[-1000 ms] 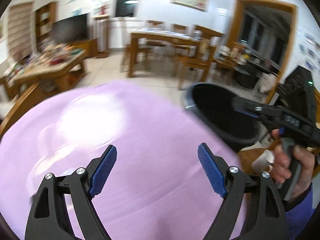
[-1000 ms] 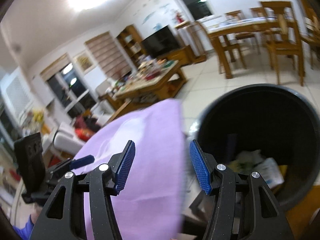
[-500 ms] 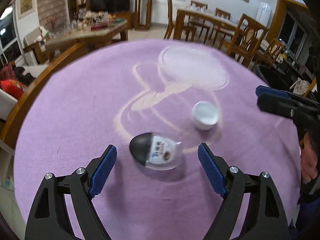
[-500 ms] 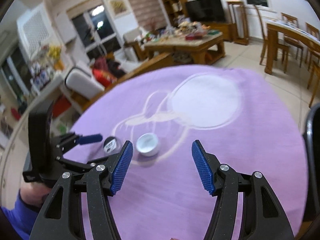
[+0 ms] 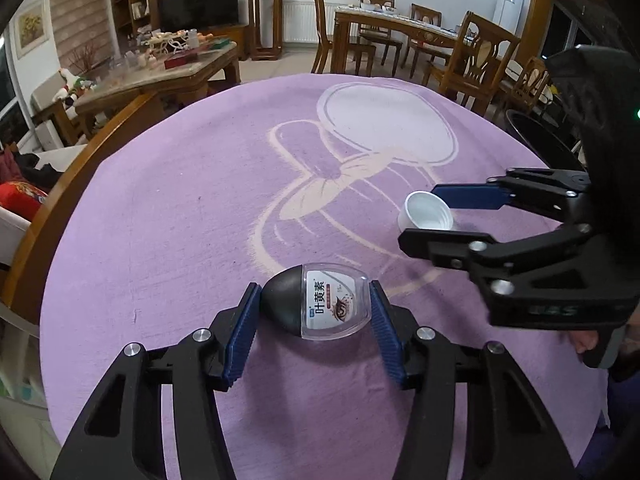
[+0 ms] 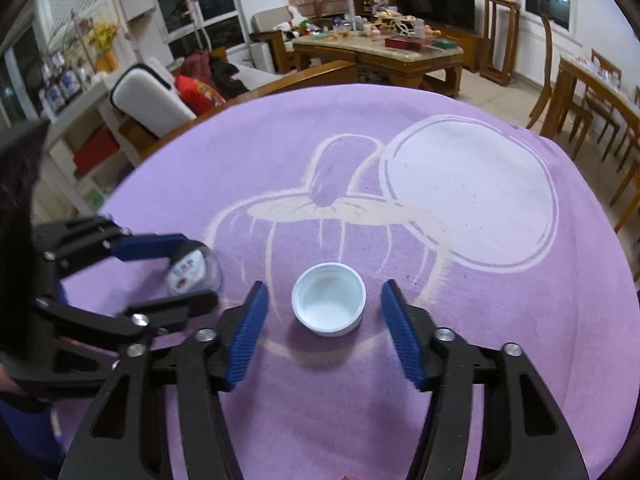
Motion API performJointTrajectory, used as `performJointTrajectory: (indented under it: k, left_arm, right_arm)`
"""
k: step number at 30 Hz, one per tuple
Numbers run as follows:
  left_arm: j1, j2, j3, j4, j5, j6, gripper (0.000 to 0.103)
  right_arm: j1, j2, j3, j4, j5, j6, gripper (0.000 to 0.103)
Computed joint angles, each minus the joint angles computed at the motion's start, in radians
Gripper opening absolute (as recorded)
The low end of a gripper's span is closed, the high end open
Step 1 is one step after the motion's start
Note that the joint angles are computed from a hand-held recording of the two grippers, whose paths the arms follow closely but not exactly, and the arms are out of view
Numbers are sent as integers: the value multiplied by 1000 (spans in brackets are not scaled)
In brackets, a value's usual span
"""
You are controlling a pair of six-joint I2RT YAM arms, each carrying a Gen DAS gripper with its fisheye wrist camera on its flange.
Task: Collect trash
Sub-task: 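Grasp the eye-drop bottle with the left tool while the right tool grasps the white bottle cap, then carry the eye-drop bottle and white cap over the black trash bin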
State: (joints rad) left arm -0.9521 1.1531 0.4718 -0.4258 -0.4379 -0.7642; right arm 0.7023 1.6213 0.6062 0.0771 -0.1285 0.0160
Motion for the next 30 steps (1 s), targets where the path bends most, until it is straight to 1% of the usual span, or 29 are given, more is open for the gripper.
performJointTrajectory:
  k: [1, 2, 3, 7, 10, 12, 14, 16, 19, 21, 22, 24, 25, 27, 28, 30]
  left_arm:
    - [-13, -1, 2, -6, -16, -9, 53]
    - [-25, -6, 2, -7, -31, -16, 53]
    - [-33, -20, -3, -4, -44, -20, 53]
    - [-66, -77, -17, 17, -84, -42, 53]
    - [-98, -116, -12, 52, -132, -35, 53]
    - [-124, -98, 18, 69, -166, -33, 53]
    - [-162, -42, 76, 84, -213, -28, 53]
    - [-180, 31, 145, 119, -231, 9, 53]
    - [-207, 143, 247, 180, -250, 69, 53]
    - [-222, 215, 313, 232, -253, 113, 53]
    - [-227, 265, 358, 263, -246, 144, 53]
    - [-234, 341, 425, 309, -234, 184, 53]
    - [-235, 388, 470, 335, -221, 210, 53]
    - [-236, 471, 553, 361, -197, 244, 53]
    - [-235, 522, 608, 373, -181, 266, 53]
    - [-236, 604, 698, 386, -154, 295, 53]
  right_arm:
    - [14, 2, -5, 17, 27, -3, 43]
    - [22, 4, -7, 25, 51, -9, 39]
    - [21, 8, -6, 29, 54, -12, 37]
    - [-34, -38, -50, 64, -15, -3, 37]
    - [-109, -135, -104, 71, -96, -2, 37]
    - [-165, -224, -143, 60, -139, -11, 37]
    - [-246, -336, -184, 31, -195, -28, 37]
    - [-354, -444, -209, -14, -269, -52, 37]
    - [-585, -588, -220, -117, -430, -112, 37]
    - [-761, -630, -208, -190, -555, -184, 37]
    - [-879, -633, -190, -238, -636, -241, 37]
    - [-1048, -608, -151, -314, -744, -339, 37]
    - [-1159, -571, -117, -369, -812, -416, 37]
    - [-1302, -494, -57, -451, -893, -529, 37]
    - [-1386, -434, -10, -513, -937, -610, 37]
    - [-1497, -326, 70, -592, -983, -720, 37]
